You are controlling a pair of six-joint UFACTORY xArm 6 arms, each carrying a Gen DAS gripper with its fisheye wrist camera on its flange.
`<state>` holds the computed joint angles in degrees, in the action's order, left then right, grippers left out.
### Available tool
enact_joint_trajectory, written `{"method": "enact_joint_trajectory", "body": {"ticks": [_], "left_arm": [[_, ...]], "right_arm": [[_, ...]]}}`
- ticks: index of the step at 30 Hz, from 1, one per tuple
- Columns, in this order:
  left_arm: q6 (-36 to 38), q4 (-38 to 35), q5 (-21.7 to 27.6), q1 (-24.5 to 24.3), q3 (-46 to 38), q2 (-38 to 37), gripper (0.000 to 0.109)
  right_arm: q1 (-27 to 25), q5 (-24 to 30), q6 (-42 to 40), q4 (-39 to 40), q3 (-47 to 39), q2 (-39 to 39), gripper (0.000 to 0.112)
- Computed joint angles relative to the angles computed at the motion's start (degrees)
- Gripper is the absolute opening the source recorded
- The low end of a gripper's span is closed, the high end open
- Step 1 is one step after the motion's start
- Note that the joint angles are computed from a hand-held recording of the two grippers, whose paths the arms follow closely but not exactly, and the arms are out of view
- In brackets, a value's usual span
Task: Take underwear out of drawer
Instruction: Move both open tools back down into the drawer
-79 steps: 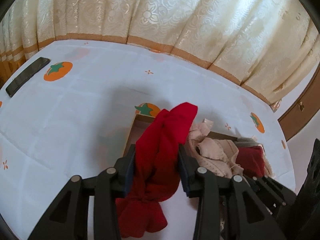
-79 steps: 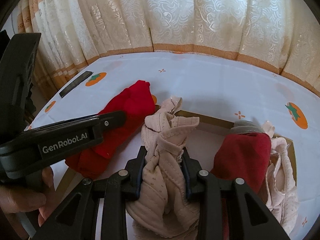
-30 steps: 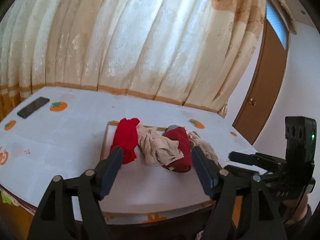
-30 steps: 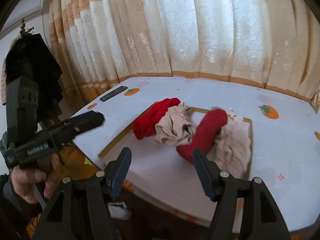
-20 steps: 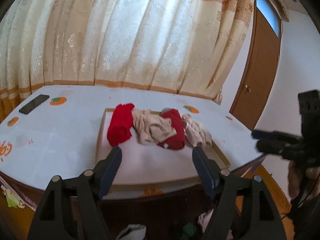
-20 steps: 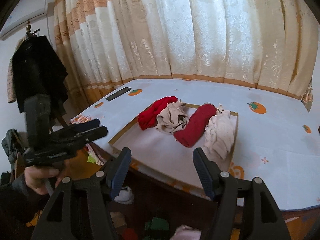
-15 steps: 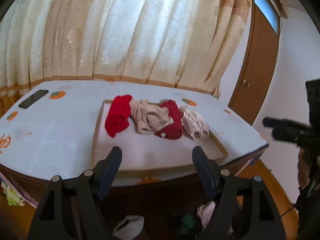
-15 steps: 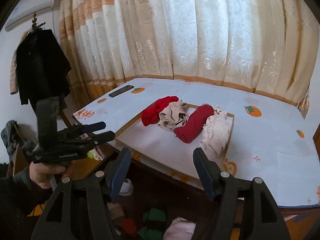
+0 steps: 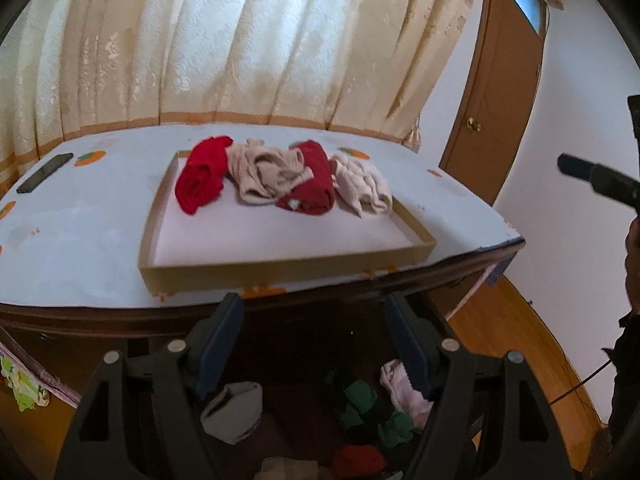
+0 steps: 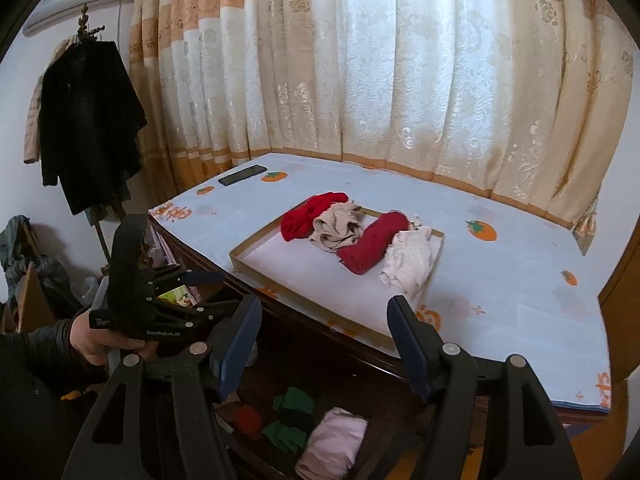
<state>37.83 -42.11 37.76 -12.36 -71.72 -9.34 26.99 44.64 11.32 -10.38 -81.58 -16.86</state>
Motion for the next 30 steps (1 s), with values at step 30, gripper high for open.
{"method": "enact_joint_trajectory", "body": {"ticks": [30], "left_arm": [[-10.01, 14.77, 4.93, -4.77, 5.42, 3.47, 0.08]], "right_arm": [[-1.28, -0.31, 4.32, 8.59, 22.65, 5.17, 0.068]]}}
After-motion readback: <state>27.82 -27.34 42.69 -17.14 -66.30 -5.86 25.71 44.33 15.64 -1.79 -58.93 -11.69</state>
